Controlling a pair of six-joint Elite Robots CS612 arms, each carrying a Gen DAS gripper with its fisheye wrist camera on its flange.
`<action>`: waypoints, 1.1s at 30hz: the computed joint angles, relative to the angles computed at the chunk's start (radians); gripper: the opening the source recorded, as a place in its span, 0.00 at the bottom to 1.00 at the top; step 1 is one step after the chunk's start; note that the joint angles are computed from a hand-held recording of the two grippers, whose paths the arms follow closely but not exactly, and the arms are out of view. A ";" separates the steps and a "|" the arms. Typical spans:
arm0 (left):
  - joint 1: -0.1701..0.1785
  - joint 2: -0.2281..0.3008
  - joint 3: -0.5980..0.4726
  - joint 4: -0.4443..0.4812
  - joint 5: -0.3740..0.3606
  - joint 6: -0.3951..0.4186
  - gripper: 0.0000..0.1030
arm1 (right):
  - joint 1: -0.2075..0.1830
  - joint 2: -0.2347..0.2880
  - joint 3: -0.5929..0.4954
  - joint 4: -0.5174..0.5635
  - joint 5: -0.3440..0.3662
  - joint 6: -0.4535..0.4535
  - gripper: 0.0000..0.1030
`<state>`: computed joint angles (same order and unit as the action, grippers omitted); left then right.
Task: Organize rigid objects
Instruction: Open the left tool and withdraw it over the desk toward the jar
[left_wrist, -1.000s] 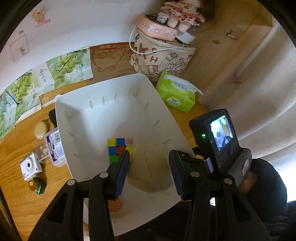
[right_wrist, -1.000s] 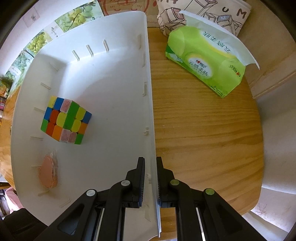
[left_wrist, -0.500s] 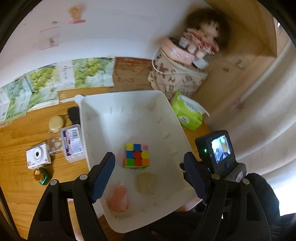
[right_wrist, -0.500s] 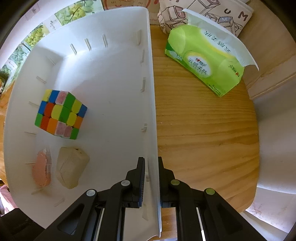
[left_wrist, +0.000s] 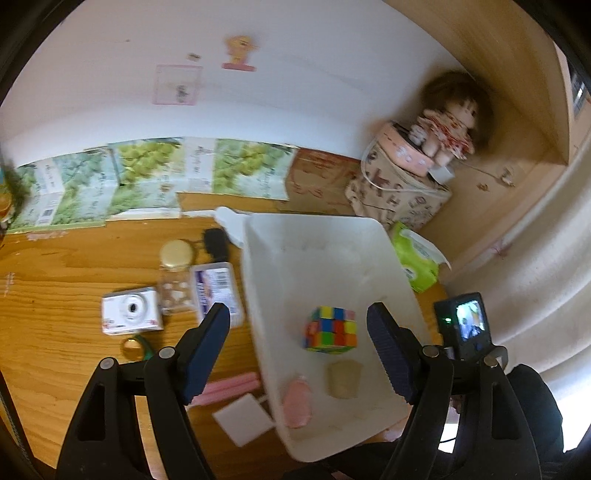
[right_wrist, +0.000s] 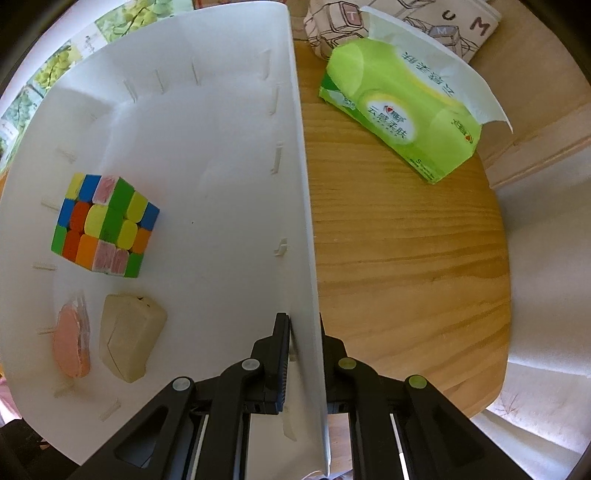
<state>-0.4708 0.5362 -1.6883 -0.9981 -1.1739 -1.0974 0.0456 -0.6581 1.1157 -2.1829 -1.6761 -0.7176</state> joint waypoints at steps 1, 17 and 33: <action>0.002 0.002 -0.010 0.016 0.003 -0.008 0.77 | 0.000 0.000 0.001 0.000 0.000 0.006 0.10; 0.057 0.039 -0.150 0.324 -0.035 -0.172 0.77 | 0.005 0.008 -0.024 0.010 -0.023 0.032 0.11; 0.162 0.098 -0.134 0.316 -0.360 -0.191 0.86 | 0.007 0.027 -0.070 0.039 -0.030 0.037 0.14</action>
